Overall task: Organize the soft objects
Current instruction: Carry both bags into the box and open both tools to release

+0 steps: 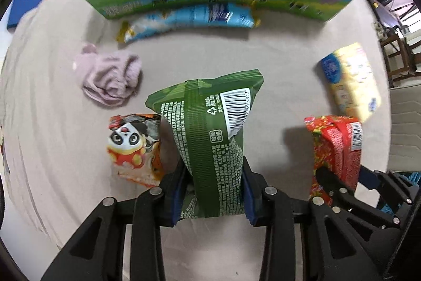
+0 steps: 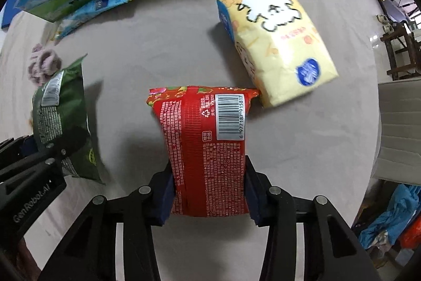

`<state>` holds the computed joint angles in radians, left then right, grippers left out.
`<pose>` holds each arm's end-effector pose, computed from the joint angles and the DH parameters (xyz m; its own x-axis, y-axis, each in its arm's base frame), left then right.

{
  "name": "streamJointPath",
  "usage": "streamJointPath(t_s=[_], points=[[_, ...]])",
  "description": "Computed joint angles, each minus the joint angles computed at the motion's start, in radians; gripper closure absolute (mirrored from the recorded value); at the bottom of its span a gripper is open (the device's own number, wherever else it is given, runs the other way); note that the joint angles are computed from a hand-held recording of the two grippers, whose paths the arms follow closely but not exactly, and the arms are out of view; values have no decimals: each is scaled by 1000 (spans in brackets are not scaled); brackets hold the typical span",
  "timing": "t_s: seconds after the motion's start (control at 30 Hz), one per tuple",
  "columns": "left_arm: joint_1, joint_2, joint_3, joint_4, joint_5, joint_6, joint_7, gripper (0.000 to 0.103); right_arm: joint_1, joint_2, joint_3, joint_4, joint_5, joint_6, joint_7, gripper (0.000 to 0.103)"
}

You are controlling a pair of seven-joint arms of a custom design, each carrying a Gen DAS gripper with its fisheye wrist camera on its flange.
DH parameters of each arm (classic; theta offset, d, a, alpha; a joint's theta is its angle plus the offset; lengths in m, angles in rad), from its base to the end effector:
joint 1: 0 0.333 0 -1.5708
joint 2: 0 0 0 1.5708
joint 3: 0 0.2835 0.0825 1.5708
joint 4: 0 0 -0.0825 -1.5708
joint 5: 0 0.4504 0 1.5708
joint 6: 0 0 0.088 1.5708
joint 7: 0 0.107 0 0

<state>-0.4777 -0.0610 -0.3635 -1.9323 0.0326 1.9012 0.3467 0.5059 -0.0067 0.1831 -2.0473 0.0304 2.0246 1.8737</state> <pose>0.4075 -0.4557 0.4598 0.3643 -0.9313 0.0061 -0.9296 -0.3640 -0.0583 0.4665 0.3866 0.3783 0.3637 -0.9313 -0.0199 -0.9311 -0.3641 0.0233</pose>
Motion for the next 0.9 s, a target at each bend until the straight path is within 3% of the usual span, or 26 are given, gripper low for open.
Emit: streamJointPath(t_s=[0.23,0.47,0.67,0.9], points=[[-23,-47,-31,89,103,-61,-74,70,-9,-107,-17,24,41,-31,-48,56],[6,-51,-22,204,179,-81,-42,70,-26,-239,-54,21,111,-30,-141,56],[48,-53,5,251,201,-51,26,70,-35,-176,-53,169,141,-28,-155,56],[120,0,64,297,160,13,166,70,-38,72,-23,449,59,-11,-89,56]])
